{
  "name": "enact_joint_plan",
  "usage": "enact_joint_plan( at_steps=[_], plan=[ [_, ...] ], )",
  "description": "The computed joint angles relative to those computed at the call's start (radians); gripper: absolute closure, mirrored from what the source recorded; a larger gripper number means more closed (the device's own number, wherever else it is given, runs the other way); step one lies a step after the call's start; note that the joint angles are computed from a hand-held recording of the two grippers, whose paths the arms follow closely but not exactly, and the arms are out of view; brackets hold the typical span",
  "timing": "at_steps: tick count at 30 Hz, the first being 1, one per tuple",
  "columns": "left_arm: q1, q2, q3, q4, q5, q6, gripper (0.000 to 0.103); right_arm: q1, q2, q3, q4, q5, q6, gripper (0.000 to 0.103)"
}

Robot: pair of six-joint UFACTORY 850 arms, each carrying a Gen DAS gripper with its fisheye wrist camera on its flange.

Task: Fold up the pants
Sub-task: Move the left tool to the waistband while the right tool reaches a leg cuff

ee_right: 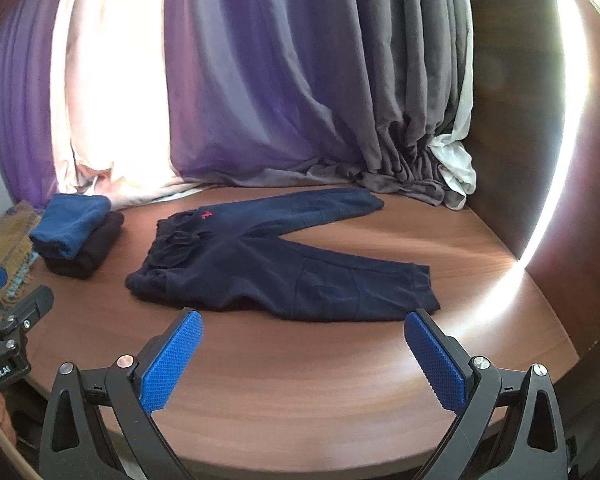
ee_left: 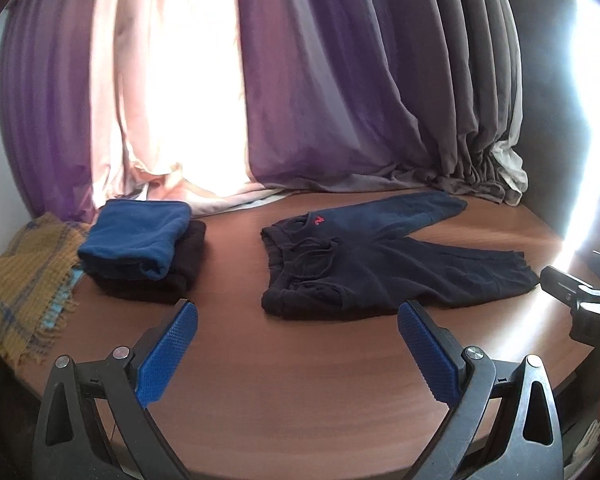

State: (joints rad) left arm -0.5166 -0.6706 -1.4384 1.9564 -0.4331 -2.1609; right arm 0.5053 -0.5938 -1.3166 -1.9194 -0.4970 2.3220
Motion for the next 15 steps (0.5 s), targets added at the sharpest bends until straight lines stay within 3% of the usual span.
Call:
enact_joint_plan(
  at_steps=[9,15],
  plan=[
    [0.071,-0.137,-0.154,0.057,0.127,0.082,0.003,0.001,-0.169,-0.226,0.3,-0.004,-0.312,0.004],
    [0.088,-0.211,-0.223,0.046,0.16,0.205,0.005,0.006,-0.262,-0.345,0.438,-0.002,-0.51,0.012]
  ],
)
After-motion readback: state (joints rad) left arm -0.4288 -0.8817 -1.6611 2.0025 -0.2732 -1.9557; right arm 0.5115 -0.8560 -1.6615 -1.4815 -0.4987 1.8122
